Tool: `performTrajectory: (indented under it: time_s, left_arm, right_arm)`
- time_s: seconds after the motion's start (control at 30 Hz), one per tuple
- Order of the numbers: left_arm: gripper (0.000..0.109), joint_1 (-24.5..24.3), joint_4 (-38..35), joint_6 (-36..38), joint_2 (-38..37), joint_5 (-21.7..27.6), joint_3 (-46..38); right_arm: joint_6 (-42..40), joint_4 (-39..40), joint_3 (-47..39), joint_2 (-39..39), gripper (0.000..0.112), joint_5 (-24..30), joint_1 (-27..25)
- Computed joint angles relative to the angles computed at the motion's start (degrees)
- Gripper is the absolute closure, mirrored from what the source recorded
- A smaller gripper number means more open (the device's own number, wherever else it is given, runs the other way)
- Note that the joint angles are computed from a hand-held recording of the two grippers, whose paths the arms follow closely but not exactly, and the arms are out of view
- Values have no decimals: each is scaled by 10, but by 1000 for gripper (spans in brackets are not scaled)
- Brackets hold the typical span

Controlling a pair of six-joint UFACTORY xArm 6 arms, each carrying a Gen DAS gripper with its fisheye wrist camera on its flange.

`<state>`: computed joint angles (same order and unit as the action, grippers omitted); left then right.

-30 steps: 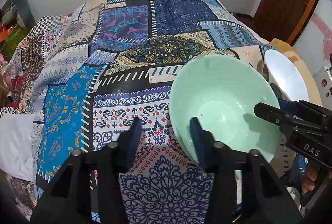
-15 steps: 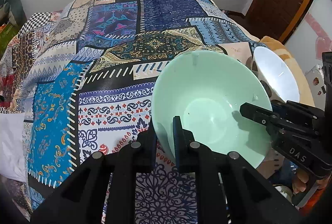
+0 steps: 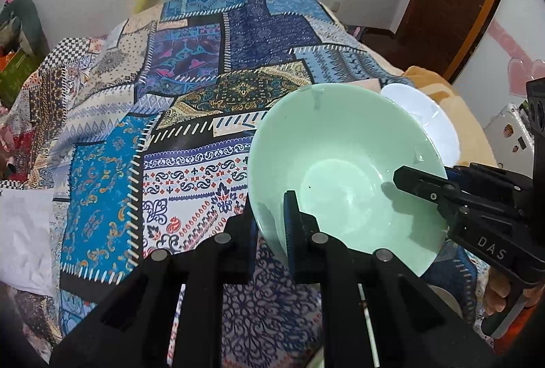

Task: Organize plates and bowls
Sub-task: 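Carry the pale green bowl with both grippers over the pink bowl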

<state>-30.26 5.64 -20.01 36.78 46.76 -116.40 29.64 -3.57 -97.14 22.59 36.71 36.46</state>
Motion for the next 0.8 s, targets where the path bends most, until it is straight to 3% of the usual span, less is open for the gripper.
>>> performTrajectory:
  time_s: [0.8]
  left_arm:
    - [95, -47, 103, -140, -294, -70, 331]
  right_arm:
    - [87, -91, 105, -126, 95, -11, 69]
